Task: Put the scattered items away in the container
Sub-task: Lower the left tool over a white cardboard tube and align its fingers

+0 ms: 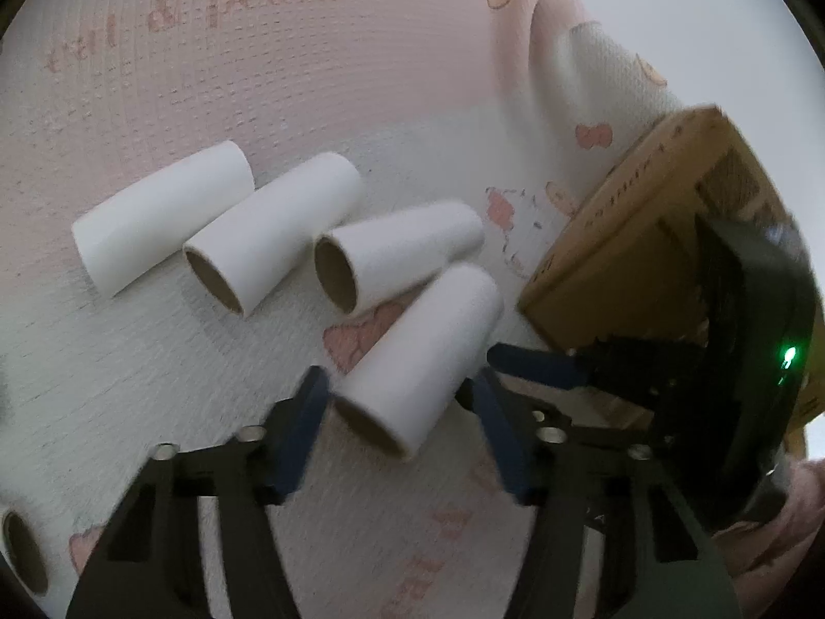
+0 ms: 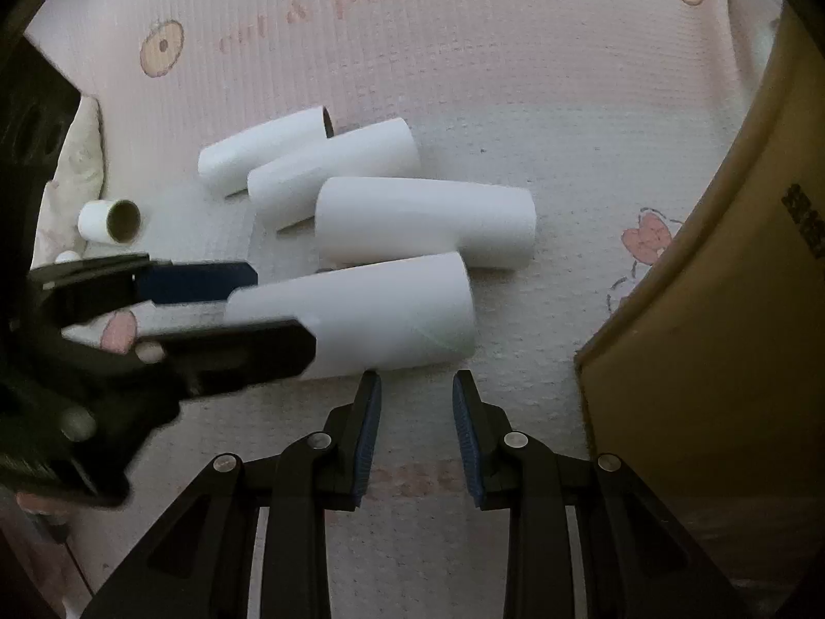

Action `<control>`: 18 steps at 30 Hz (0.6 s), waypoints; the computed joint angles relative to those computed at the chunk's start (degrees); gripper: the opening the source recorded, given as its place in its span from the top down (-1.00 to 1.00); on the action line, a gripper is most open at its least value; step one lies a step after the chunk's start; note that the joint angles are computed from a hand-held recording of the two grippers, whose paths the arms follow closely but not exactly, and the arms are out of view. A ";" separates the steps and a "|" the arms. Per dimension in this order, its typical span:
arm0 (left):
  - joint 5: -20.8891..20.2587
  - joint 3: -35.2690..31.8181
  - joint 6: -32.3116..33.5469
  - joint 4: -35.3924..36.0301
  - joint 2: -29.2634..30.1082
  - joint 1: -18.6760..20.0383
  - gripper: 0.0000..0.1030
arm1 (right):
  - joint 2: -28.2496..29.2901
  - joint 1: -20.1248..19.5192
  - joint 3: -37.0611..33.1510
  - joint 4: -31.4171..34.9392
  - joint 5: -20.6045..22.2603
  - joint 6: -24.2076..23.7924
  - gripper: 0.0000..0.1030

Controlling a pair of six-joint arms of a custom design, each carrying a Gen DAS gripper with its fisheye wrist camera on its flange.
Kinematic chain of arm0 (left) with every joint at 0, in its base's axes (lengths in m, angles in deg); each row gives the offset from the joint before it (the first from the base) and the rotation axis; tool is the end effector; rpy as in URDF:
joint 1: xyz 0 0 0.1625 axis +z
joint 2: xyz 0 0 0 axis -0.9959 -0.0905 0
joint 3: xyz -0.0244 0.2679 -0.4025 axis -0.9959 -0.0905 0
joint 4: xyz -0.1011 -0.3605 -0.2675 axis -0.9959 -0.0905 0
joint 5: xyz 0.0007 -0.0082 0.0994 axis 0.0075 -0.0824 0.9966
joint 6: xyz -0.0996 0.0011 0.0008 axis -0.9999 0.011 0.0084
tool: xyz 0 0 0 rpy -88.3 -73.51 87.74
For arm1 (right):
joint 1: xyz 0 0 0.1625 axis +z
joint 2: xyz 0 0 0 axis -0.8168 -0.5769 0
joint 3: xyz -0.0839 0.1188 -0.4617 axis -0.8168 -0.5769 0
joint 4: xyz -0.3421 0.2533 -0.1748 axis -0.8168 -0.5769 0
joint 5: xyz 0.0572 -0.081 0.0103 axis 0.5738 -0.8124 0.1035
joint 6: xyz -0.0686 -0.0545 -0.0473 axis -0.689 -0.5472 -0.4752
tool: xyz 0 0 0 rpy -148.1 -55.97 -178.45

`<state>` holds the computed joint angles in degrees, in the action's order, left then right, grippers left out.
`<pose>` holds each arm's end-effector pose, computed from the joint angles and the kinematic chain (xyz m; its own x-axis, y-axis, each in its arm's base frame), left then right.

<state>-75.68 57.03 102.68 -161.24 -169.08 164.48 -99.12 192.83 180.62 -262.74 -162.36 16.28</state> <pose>0.0912 -0.3255 0.3012 -0.7119 0.6735 -0.1991 0.6919 0.7211 -0.0347 0.3504 -0.2283 -0.1261 -0.7454 -0.1772 0.6426 -0.4331 0.8616 -0.2647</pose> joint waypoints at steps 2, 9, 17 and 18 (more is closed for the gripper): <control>1.38 0.66 0.79 0.67 -1.82 -0.51 0.09 | 0.59 0.02 0.22 -2.55 1.28 -1.39 0.52; 4.34 1.88 0.86 1.95 -7.08 -0.72 0.12 | 1.89 0.78 0.87 -7.64 4.61 -4.91 0.52; 7.16 0.88 -2.77 5.76 -13.60 0.75 0.16 | 3.19 3.92 -0.30 -10.17 8.10 -11.17 0.52; 7.14 0.50 -3.24 5.98 -13.73 1.65 0.17 | 3.57 4.23 -0.89 -10.01 8.19 -11.78 0.52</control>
<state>-68.54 57.52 99.44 -155.26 -182.80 166.12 -95.55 197.06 179.74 -272.75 -154.18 4.50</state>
